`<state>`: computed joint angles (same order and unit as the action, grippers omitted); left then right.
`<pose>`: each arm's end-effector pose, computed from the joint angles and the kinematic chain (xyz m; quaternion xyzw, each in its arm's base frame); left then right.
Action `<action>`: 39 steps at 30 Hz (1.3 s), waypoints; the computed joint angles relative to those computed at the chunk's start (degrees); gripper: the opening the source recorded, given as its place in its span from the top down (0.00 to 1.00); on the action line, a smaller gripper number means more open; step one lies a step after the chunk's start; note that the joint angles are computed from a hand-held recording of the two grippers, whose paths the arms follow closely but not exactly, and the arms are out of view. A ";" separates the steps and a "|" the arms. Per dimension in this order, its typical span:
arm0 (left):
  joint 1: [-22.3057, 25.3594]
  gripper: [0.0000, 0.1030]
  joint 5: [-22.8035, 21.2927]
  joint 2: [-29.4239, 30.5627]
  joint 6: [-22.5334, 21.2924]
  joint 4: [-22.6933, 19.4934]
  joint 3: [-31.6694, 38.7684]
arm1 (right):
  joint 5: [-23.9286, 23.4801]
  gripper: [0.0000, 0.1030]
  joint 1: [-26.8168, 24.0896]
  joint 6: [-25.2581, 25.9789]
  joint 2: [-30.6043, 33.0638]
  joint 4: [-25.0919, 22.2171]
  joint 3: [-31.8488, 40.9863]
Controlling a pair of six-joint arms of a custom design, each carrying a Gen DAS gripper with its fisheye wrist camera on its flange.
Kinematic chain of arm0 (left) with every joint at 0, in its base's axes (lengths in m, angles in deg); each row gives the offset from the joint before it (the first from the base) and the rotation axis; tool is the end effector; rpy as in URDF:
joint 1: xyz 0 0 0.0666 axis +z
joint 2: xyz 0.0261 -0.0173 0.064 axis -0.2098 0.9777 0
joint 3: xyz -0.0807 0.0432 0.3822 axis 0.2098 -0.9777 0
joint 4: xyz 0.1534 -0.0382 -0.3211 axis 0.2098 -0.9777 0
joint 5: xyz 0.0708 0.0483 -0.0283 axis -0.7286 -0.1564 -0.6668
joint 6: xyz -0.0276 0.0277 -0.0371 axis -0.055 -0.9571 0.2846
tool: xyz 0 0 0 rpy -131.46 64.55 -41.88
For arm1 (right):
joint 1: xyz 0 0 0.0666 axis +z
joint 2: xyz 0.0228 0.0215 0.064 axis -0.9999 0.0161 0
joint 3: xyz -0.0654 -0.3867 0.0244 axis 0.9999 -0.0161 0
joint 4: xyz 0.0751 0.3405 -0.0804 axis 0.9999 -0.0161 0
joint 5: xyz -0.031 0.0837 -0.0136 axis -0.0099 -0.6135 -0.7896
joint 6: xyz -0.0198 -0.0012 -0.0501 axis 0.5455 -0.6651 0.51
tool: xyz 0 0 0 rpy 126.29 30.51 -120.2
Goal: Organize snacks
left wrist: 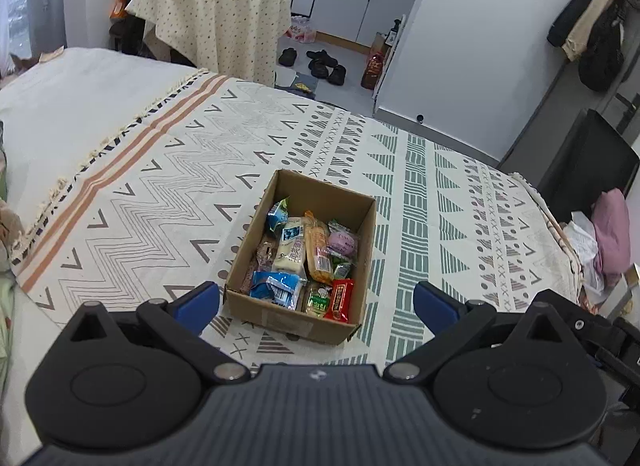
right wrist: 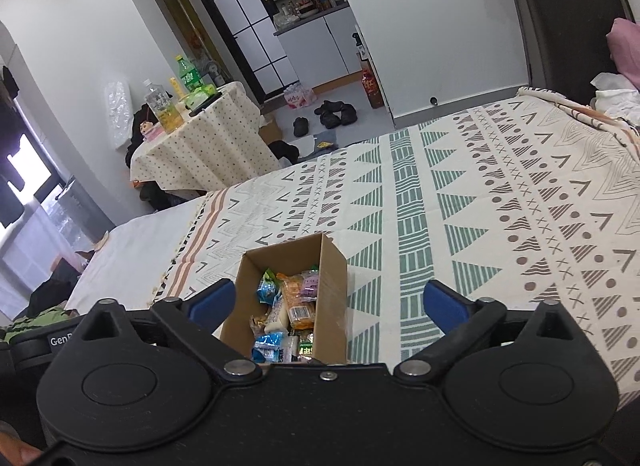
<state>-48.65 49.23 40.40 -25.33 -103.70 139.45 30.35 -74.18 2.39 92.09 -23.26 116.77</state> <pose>0.4693 -0.3343 0.5716 -0.0808 0.9336 -0.0772 0.3404 0.4755 0.1281 0.5216 0.0889 0.8880 0.1899 0.4094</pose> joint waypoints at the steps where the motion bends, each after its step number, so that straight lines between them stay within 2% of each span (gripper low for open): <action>1: -0.28 0.00 -0.13 -0.16 -0.29 -0.19 -0.03 | -0.08 0.00 -0.05 0.26 -0.43 -0.22 -0.30; 13: -2.90 0.00 -1.64 -4.03 -2.65 1.16 -4.83 | -0.09 0.00 -0.68 3.13 -5.34 -1.78 -3.97; 23: -3.63 0.00 -1.71 -9.26 -5.59 5.91 -13.34 | 1.20 0.00 -0.72 4.39 -8.63 -2.55 -7.10; 27: -3.47 0.00 -1.71 -10.73 -7.78 7.00 -15.67 | 1.82 0.00 -0.02 6.39 -9.46 -3.16 -7.72; 39: -3.52 0.00 -2.80 -12.77 -9.95 7.84 -18.89 | 2.19 0.00 0.29 7.51 -10.84 -3.35 -8.91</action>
<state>-52.17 46.43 27.63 -35.28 -95.87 120.56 32.54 -73.90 9.90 81.26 -26.61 107.86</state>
